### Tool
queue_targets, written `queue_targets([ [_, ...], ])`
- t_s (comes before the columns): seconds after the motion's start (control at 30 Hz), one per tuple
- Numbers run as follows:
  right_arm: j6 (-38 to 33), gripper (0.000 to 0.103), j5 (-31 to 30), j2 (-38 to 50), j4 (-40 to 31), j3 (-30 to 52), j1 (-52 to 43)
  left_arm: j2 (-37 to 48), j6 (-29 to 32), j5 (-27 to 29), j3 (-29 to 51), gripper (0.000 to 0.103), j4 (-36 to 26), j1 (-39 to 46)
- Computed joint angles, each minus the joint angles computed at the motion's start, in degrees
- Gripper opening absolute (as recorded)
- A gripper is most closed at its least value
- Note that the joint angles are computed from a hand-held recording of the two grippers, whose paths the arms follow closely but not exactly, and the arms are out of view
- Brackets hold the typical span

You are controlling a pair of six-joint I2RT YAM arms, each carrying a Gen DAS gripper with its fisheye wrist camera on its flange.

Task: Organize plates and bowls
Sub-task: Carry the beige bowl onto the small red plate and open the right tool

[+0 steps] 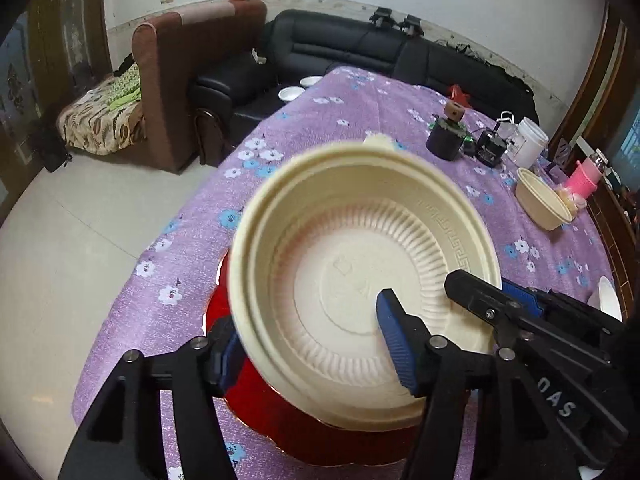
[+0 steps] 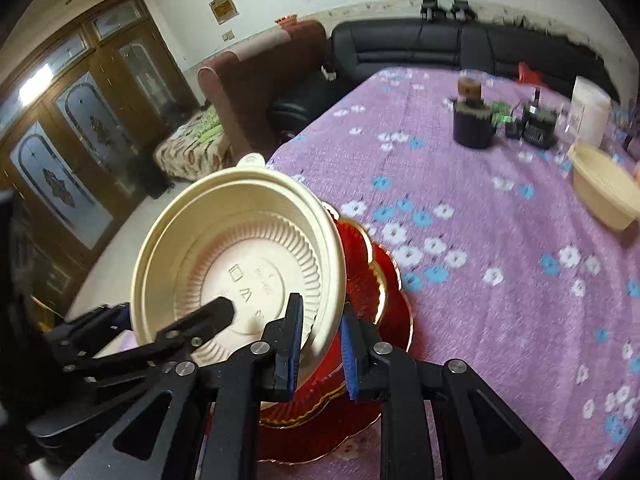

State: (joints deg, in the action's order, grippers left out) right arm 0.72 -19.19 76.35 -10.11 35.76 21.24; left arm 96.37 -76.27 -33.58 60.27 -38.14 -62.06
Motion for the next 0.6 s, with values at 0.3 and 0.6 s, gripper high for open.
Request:
queue_targets([
  [0.3,-0.60,0.041,2.97,-2.86,4.80,-3.69,0.58,-4.48,-4.19,-3.19,-2.93,0.072,-0.56,-3.35],
  [0.6,0.02,0.050,3.00,-13.81,8.05,-9.27,-1.30,-3.12,-17.63,-12.72,2.58,0.081,-12.95,-13.33],
])
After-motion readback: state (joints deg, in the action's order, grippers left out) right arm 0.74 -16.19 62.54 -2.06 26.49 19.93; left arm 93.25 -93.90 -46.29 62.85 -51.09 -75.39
